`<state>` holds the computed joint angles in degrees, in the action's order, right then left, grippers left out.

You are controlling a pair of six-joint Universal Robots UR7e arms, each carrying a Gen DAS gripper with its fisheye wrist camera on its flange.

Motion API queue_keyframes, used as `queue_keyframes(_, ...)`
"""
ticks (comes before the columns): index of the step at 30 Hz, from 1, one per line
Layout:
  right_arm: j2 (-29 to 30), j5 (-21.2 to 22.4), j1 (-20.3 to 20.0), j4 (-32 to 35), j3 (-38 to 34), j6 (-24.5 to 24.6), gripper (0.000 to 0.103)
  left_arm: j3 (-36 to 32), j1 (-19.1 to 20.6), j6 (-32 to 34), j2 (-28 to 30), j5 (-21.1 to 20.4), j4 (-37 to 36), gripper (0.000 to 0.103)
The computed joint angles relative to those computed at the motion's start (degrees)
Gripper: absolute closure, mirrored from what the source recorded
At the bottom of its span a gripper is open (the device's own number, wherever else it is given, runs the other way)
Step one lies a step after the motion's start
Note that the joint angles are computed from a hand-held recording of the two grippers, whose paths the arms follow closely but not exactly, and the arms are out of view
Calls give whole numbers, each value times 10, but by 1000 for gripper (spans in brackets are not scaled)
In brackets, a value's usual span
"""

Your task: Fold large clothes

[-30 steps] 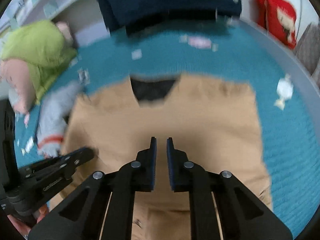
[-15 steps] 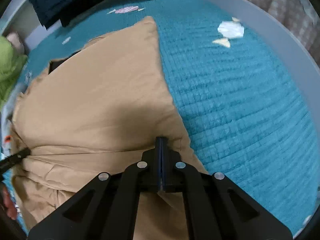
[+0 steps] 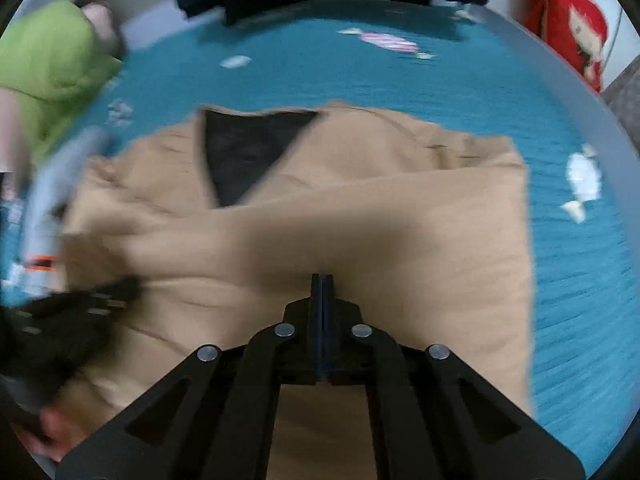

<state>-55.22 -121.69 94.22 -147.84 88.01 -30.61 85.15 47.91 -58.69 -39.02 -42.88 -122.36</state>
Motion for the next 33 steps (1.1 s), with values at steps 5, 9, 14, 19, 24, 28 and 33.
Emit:
queue_keyframes(5, -3, -13, -33, -5, -36, 42, 103, 0, 2, -63, -25, 36, 79, 101)
queue_keyframes(9, 9, -10, -47, -16, -41, 39, 103, 1, 21, -36, -18, 19, 34, 101)
queue_keyframes(14, 7, -20, -37, 16, -57, 58, 103, -24, 18, -57, -17, 14, 85, 101)
queue_keyframes(19, 3, -30, -34, 11, -46, 45, 103, -19, 10, -59, -23, 17, 101, 100)
queue_keyframes(24, -23, 25, -32, 52, -54, 71, 93, -7, -2, -30, -40, 9, 69, 85)
queue_keyframes(28, -31, 48, -20, 31, -67, 62, 54, -9, -16, -9, -51, 45, 60, 62)
queue_keyframes(33, -12, 38, -7, 31, -112, 55, 38, -34, -14, -11, -55, 71, 90, 55)
